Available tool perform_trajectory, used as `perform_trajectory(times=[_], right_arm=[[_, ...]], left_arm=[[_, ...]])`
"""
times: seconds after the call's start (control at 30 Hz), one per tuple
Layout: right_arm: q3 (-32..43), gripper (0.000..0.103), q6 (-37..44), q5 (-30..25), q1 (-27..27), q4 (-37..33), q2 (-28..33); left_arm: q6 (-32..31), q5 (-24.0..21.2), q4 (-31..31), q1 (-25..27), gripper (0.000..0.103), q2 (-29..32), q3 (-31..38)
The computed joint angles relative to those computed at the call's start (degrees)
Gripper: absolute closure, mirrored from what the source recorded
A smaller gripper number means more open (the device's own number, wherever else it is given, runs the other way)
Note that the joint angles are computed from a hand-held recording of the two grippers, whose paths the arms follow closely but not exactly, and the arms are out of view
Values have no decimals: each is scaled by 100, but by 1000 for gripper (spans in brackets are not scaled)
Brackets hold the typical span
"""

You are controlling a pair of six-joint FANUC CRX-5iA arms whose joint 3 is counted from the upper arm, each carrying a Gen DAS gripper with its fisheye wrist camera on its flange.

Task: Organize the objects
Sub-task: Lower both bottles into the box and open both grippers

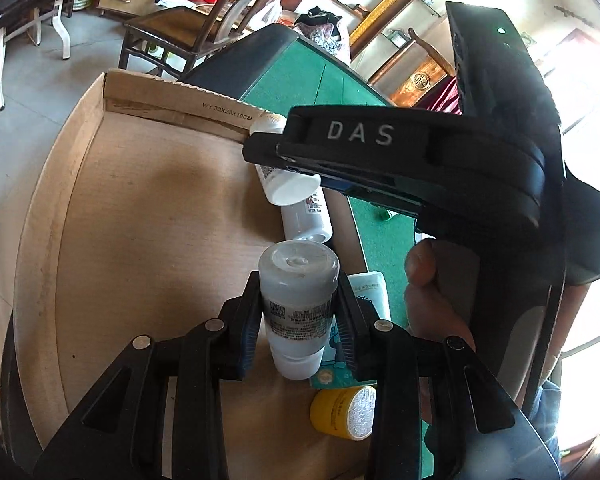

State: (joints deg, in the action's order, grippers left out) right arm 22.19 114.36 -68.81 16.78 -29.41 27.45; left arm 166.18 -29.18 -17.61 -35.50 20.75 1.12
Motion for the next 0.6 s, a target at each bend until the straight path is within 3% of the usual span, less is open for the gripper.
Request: perform_trajectory(times=[0.6], right_arm=[[-42,69,-108,71,13,112,-13]], left_arm=[[-66,449,256,97,69,-60,-212]])
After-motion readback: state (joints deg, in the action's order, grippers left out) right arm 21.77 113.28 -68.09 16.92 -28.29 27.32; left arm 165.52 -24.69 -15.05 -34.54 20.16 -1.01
